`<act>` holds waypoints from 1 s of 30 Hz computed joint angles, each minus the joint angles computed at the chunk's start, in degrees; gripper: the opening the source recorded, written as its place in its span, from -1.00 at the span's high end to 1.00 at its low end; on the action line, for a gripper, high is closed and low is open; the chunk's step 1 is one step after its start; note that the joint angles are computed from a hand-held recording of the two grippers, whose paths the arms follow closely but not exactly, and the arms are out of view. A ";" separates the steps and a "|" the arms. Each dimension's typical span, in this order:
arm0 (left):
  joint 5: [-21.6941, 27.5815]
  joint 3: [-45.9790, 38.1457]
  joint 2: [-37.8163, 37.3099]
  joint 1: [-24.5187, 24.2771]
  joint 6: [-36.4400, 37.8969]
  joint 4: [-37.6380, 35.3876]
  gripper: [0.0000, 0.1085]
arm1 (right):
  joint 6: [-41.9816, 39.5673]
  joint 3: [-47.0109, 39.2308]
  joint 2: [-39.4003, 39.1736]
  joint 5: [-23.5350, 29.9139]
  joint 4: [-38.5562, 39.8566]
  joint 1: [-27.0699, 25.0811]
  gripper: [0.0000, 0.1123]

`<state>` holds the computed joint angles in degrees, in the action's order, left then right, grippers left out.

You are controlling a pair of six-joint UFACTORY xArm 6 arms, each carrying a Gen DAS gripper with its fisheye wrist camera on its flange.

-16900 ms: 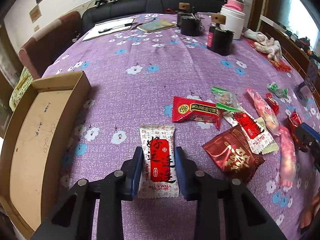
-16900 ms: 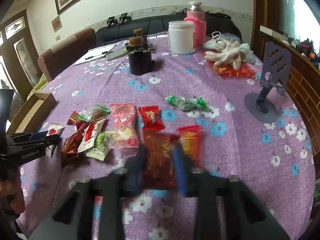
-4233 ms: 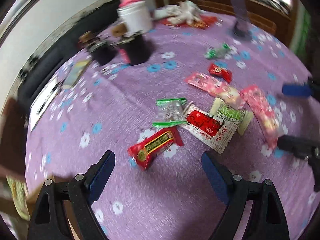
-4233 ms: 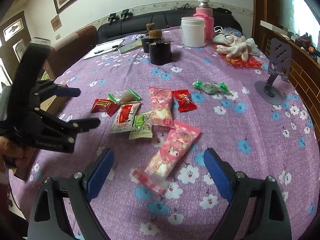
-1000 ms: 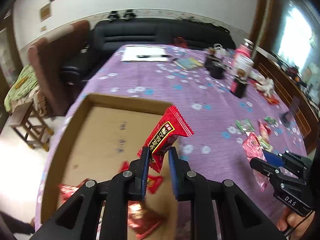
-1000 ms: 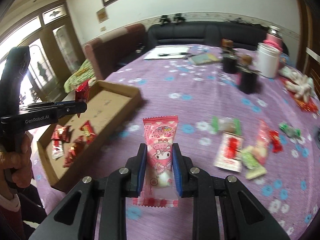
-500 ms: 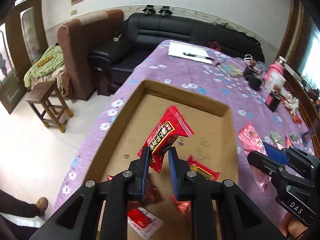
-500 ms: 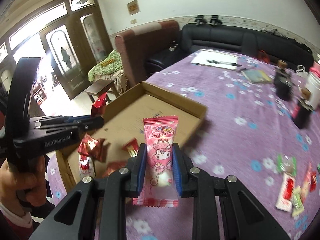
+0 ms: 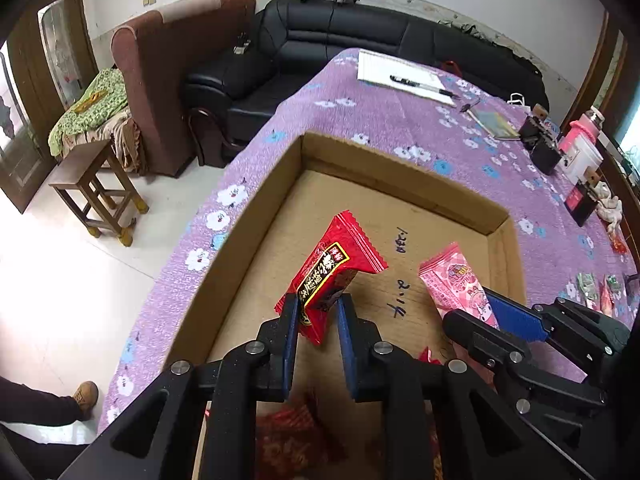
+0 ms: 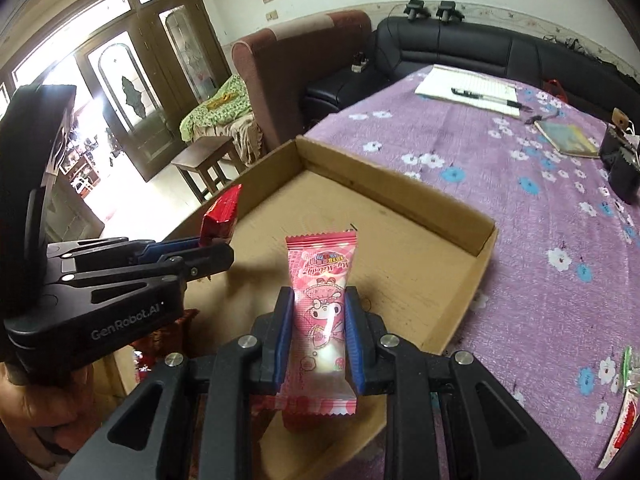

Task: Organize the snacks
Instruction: 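Open the left gripper over the tray while the right gripper opens too, then move both open tools back to the remaining snacks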

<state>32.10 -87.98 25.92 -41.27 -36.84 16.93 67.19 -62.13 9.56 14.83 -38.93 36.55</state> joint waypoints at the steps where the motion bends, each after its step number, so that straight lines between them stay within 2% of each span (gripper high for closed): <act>1: 0.44 -0.47 0.41 0.04 -0.03 0.10 0.64 | -0.18 -0.08 0.21 0.05 0.10 -0.05 0.57; 5: 2.66 -1.94 1.30 -0.20 -1.17 1.77 0.62 | -1.30 -0.08 0.76 0.33 1.57 -0.25 0.57; 10: 3.87 -1.87 0.70 -0.24 -3.97 4.39 0.61 | 2.02 0.92 -0.26 0.13 -1.32 -0.71 0.23; 13: 4.58 -1.59 -0.07 -0.47 -5.89 6.52 0.49 | 3.77 1.47 -1.42 0.31 -3.40 -0.78 0.22; 14: 4.56 -1.39 -0.40 -0.54 -6.62 7.25 0.25 | 4.64 1.73 -2.05 0.57 -4.37 -0.74 0.22; 15: 4.42 -0.99 -0.89 -0.64 -7.71 8.43 -0.11 | 5.44 2.05 -2.77 0.83 -5.41 -0.69 0.22; 17: 4.31 0.02 -2.22 -1.02 -11.46 12.93 -0.47 | 7.26 2.98 -4.62 1.47 -7.62 -0.57 0.18; 18: 4.42 0.41 -2.83 -1.28 -13.28 15.20 -0.57 | 8.51 3.64 -5.75 1.87 -9.00 -0.46 0.08; 19: 5.04 0.63 -3.37 -1.65 -14.86 17.29 -0.61 | 9.74 4.14 -6.69 2.33 -10.31 -0.40 -0.08; 21: 6.11 0.35 -3.72 -2.14 -16.02 18.86 -0.64 | 13.57 5.78 -9.26 3.41 -14.15 -0.22 -0.20; 27: 5.22 1.00 -4.90 -3.72 -17.06 19.16 -0.64 | 18.19 12.43 -17.62 6.20 -17.56 0.11 -0.21; 30: 4.94 0.78 -5.02 -5.07 -16.85 18.94 -0.64 | 19.90 17.09 -23.05 8.73 -18.29 0.74 -0.37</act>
<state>37.05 -87.20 20.90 -46.34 -53.69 35.87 87.09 -45.04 -13.49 23.55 -57.22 37.29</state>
